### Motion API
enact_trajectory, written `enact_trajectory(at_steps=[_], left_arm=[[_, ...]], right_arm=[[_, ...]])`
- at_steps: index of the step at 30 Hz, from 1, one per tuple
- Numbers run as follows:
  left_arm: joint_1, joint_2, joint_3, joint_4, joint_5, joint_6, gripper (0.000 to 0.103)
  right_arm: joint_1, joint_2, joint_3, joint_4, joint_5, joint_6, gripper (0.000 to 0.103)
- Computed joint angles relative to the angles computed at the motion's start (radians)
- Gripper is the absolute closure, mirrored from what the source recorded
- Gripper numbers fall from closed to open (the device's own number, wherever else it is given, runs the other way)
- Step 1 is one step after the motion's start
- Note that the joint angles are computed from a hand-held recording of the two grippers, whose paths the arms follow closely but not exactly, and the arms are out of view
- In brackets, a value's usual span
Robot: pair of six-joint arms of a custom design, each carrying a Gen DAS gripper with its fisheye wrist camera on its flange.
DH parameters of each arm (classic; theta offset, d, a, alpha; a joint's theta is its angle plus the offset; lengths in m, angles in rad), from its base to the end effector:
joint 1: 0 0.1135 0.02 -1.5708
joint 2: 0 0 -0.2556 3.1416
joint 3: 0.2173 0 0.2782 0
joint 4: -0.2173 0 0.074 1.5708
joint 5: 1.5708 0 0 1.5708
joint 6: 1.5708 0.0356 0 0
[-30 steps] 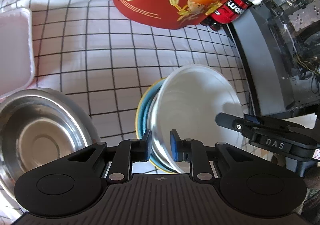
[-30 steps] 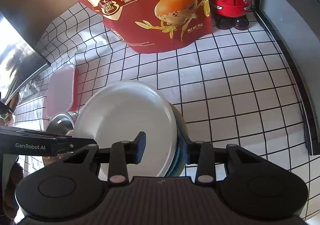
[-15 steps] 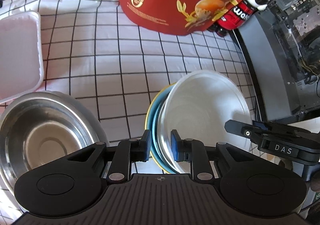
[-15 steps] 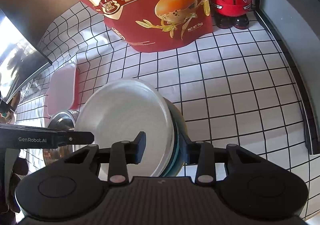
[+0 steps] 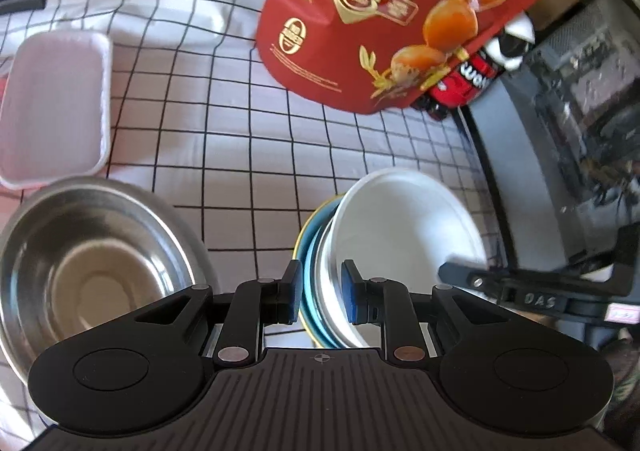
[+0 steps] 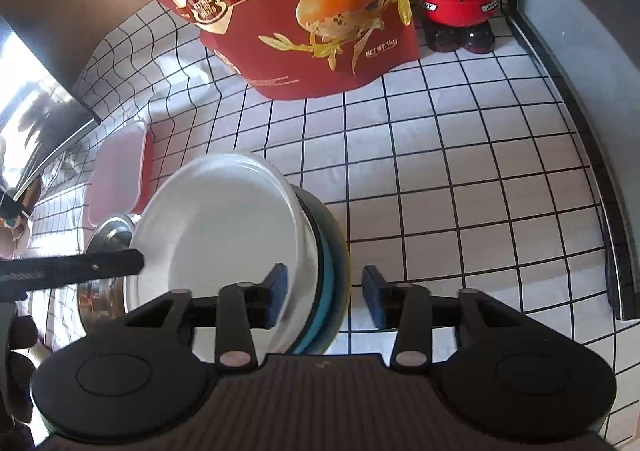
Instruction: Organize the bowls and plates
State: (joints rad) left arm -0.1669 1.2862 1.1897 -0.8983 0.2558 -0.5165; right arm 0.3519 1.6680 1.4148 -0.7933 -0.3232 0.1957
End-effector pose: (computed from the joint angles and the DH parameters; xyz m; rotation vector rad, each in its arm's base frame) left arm 0.2780 -0.0560 0.3014 -0.3579 2.6014 -0.5784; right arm 0.3498 0.1405 0.2646 -0.3233 2.6415 0.6102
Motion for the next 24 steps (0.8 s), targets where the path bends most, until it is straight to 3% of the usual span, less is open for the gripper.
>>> enact_trajectory(at_steps=[5,9,14,18,22,24], left_arm=[[0.021,-0.098,-0.115,0.156,0.053,-0.106,0.079],[-0.033,-0.133,-0.181,0.218,-0.035,-0.148,0.078],[-0.067,-0.119,-0.152,0.119,-0.117,-0.177,0.077],[-0.072,-0.095,-0.119,0.065,-0.128,-0.184,0.076],[-0.081,-0.026,-0.062,-0.006,-0.158,-0.177,0.053],[-0.068,0.005,-0.045,-0.024,-0.131,-0.178,0.051]], right_arm=[[-0.024,0.040,0.050,-0.015,-0.019,-0.099,0.052],[-0.026,0.066,0.069,0.021,-0.018,-0.176,0.050],[-0.039,0.137,0.118,0.006,-0.103,-0.209,0.049],[-0.036,0.192,0.167,-0.037,-0.131,-0.220,0.049],[-0.024,0.223,0.190,-0.065,-0.126,-0.253,0.046],[-0.020,0.229,0.195,-0.064,-0.116,-0.262,0.046]])
